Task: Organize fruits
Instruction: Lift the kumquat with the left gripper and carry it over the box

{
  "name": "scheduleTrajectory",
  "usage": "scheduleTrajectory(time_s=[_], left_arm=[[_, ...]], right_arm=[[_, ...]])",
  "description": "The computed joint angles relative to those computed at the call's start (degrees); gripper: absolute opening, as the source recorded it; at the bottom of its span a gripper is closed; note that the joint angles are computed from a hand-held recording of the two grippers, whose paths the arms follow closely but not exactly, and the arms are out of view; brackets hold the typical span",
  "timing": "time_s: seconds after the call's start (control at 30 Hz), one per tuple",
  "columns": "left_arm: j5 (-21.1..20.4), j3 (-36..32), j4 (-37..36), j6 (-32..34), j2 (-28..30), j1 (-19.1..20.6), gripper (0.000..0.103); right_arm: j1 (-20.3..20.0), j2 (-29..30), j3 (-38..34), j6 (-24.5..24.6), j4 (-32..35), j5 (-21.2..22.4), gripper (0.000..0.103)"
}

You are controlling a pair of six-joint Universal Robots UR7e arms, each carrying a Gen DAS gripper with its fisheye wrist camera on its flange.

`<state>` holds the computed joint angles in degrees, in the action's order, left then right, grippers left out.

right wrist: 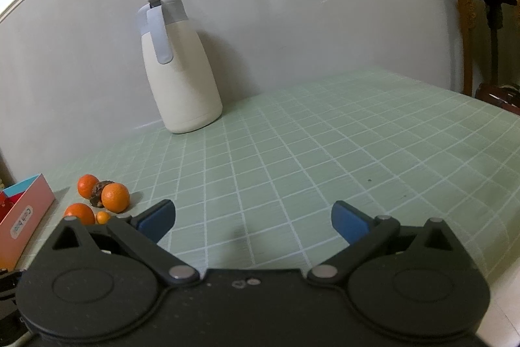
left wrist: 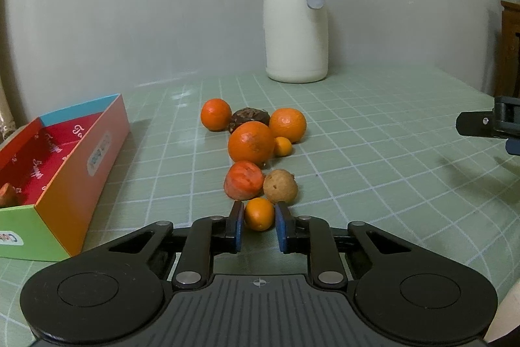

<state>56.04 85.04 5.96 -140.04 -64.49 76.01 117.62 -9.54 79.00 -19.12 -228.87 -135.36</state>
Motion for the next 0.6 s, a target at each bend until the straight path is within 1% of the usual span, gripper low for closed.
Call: scheduleTrajectory(time_s=[0.37, 0.6], left_arm=[[-0.3, 0.6, -0.6, 0.4, -0.7, 0.1, 0.02], [-0.6, 1.3, -1.4, 1.2, -1.5, 0.3, 0.02]], right_arm=[[0.2, 0.4, -0.6, 0.6, 1.3, 0.9, 0.103], [0.4, 0.8, -1.2, 0.2, 2.3, 1.5, 0.103]])
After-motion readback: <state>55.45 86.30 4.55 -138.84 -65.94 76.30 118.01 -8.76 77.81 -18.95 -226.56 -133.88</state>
